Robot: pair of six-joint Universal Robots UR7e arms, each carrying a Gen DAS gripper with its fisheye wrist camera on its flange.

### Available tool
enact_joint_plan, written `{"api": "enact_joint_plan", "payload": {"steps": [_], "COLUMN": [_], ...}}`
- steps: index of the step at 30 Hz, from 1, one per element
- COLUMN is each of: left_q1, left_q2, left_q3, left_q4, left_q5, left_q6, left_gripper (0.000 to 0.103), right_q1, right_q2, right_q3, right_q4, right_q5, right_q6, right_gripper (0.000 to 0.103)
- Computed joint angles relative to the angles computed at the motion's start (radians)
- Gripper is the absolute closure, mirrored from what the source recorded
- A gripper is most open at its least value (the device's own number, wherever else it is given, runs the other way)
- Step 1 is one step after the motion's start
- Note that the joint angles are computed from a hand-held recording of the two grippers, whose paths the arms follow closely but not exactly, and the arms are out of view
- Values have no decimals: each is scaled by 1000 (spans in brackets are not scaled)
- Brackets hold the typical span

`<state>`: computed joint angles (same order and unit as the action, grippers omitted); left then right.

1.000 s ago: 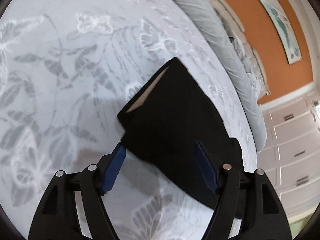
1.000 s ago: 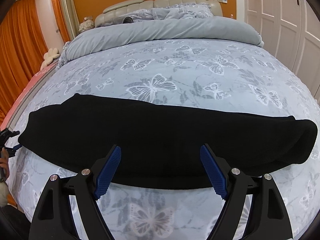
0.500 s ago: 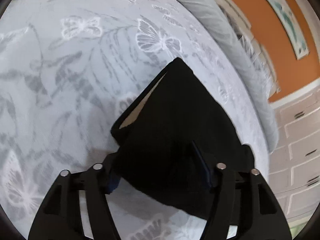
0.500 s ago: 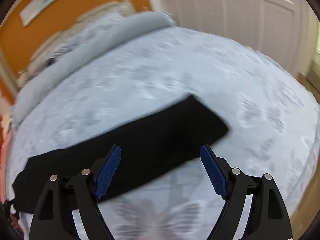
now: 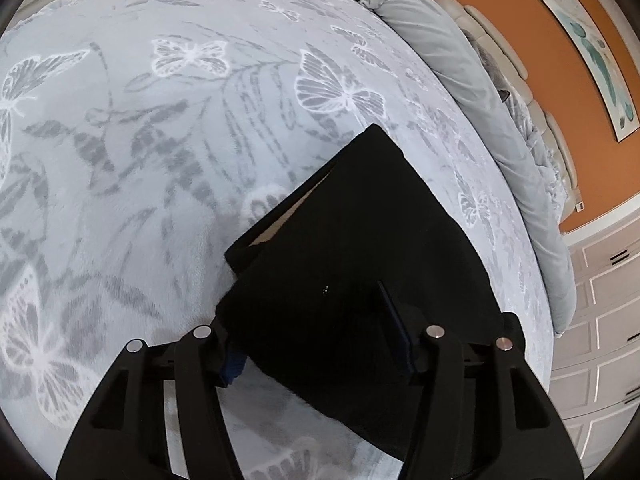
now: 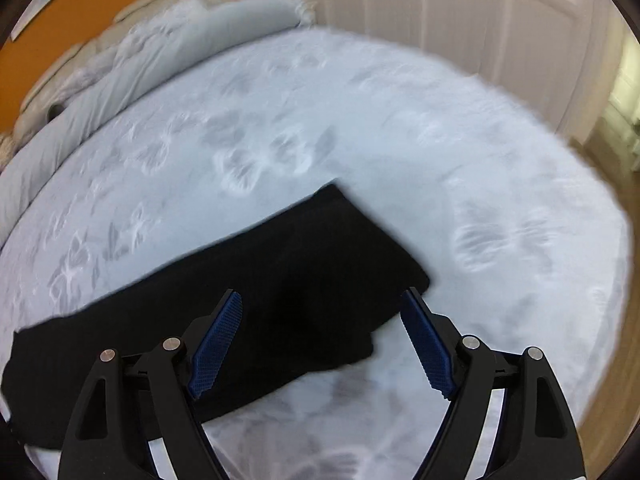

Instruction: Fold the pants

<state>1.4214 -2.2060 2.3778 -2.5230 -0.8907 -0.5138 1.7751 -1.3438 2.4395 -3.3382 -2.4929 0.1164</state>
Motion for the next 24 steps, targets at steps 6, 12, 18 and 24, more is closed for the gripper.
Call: {"api": "enact_joint_plan", "payload": {"steps": [6, 12, 18, 24], "left_q1": [-5, 14, 54, 74], "left_q2": [5, 13, 17, 17], "left_q3": [5, -2, -14, -8], "left_q4": [-9, -29, -41, -71], "left_q5": [16, -21, -88, -120], "left_q6": [31, 23, 42, 69], "left_gripper": [46, 38, 38, 38], "right_q1": [-29, -168, -62, -327], "right_q2": [-137, -11, -123, -106], "right_q3": [82, -9, 45, 77], "right_q4": [91, 45, -222, -18], "right_q5": [243, 376, 528, 555], "right_q6": [59, 8, -184, -113], "right_gripper": [23, 93, 95, 95]}}
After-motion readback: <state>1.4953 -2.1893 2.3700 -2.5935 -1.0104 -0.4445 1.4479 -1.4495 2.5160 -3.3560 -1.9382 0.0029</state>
